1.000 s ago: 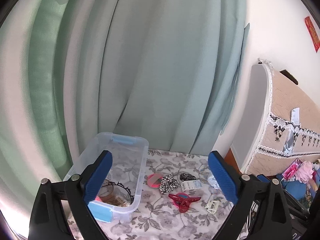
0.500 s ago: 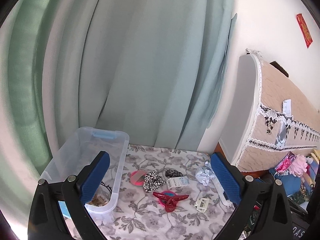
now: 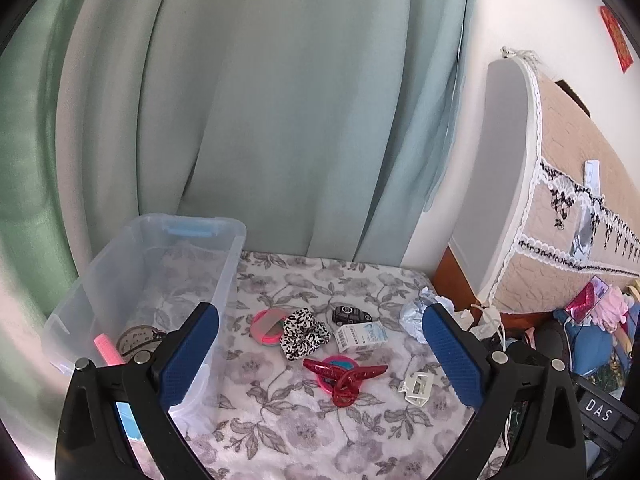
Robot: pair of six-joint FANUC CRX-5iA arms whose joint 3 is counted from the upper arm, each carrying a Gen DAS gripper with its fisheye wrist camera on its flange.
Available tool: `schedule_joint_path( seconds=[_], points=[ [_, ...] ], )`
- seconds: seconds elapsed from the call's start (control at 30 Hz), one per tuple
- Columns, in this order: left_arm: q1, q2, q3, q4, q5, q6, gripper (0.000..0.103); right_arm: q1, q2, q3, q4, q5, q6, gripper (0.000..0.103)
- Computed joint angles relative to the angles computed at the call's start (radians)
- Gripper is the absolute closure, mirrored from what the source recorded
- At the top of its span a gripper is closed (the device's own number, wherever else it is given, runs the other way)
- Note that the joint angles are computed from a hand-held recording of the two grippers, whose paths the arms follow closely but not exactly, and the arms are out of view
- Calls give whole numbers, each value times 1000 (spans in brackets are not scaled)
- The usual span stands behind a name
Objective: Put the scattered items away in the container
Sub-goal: 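Move both tools back toward the remaining items on the bed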
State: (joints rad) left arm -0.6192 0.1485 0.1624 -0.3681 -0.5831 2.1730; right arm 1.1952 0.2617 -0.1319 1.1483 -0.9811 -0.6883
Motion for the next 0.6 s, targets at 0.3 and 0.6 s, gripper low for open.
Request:
schedule_joint_path(
  seconds=[0.3, 0.6],
  points=[
    [42, 104, -8, 225, 7, -223, 1, -42, 44, 4, -207, 80, 80, 24],
    [56, 224, 44, 336, -43, -323, 1, -79, 109, 52, -384, 125, 193, 24]
  ],
)
